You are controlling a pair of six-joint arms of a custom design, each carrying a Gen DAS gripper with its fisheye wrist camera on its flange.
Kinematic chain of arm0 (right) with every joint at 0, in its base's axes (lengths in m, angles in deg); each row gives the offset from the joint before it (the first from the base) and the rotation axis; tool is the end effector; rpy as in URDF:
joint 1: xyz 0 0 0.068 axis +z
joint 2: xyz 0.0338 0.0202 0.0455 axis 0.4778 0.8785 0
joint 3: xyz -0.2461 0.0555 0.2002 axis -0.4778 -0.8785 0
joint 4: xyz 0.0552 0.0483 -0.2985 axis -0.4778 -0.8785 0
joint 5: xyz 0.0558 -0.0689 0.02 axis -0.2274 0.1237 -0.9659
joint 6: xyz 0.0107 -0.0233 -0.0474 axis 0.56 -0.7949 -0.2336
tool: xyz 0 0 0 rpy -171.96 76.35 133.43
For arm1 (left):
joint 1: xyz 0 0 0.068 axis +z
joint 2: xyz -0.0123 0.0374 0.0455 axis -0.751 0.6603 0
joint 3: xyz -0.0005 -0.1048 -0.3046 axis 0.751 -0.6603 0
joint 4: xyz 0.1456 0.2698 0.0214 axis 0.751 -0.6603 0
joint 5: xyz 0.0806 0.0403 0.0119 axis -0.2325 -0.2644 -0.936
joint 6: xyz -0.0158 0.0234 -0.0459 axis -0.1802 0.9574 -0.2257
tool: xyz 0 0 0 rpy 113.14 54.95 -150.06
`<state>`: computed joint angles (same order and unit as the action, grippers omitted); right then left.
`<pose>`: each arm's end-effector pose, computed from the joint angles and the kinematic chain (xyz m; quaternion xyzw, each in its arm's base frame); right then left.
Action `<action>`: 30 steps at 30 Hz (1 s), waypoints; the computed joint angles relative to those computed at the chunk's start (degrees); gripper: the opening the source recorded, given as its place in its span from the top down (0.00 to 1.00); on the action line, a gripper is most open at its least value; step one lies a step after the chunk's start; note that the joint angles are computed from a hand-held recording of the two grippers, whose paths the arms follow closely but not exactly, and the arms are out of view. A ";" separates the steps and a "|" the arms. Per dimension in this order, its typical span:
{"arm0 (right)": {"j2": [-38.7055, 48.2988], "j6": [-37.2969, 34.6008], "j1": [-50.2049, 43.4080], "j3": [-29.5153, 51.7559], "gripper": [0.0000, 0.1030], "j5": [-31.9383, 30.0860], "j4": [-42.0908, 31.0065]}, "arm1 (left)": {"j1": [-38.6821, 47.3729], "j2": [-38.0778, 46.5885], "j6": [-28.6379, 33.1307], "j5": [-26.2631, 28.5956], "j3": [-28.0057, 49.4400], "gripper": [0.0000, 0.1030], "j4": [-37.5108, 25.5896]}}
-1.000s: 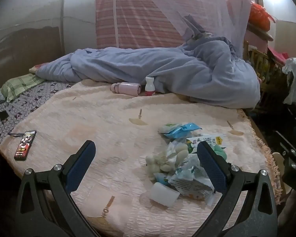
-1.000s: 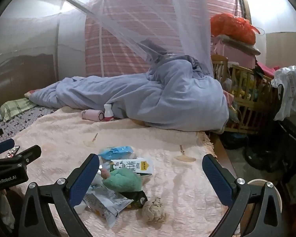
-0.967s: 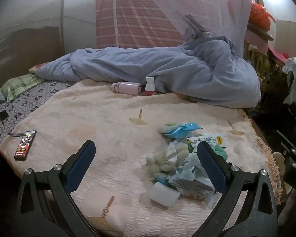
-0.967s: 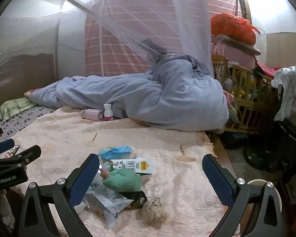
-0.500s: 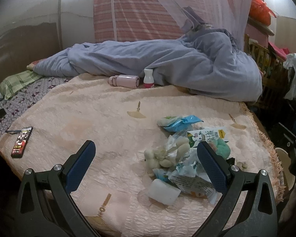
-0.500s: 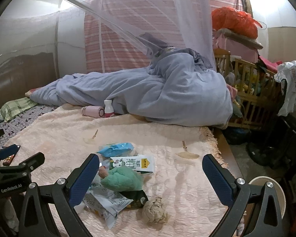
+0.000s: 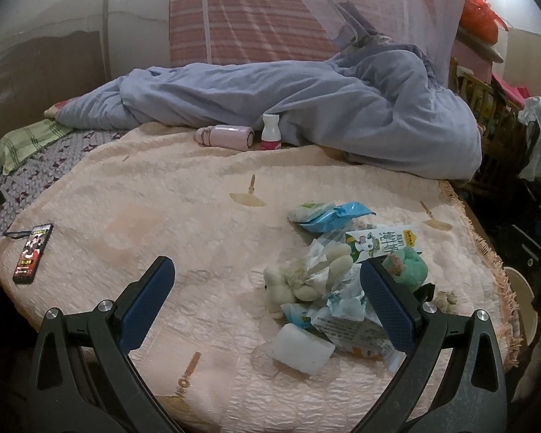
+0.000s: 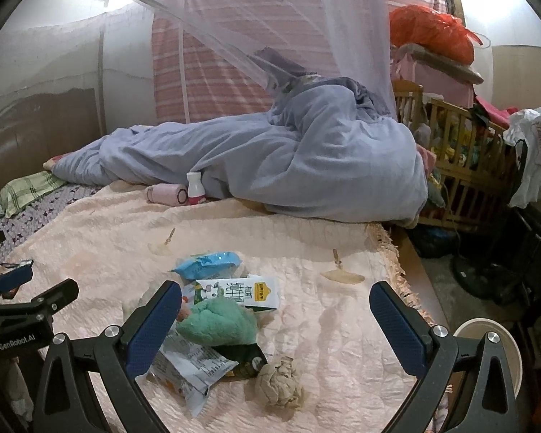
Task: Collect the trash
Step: 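Move both grippers toward the trash pile on the bed, then grasp the white sponge with the left gripper while the right grasps the beige cloth ball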
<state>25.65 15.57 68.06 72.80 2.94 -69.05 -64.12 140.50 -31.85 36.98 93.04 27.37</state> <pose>0.1714 0.1194 0.1515 -0.0371 0.8733 0.0251 0.4852 0.1828 -0.0421 0.1224 -0.0453 0.9030 -0.0088 0.4271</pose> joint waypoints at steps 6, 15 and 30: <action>-2.21 -0.29 -2.39 -0.58 0.00 -1.90 -2.28 | 2.77 2.22 1.66 0.82 -0.14 0.01 1.01; -2.41 -1.31 -4.29 -2.05 0.00 -3.04 -0.95 | 3.42 4.49 1.67 0.71 -0.05 0.01 1.91; 1.41 -4.77 -7.25 -5.21 0.00 -5.77 2.05 | 8.79 10.12 7.71 5.85 -0.49 0.01 4.19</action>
<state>27.06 10.80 60.81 67.59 -2.83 -67.00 -55.33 150.61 -24.14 42.83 92.54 31.56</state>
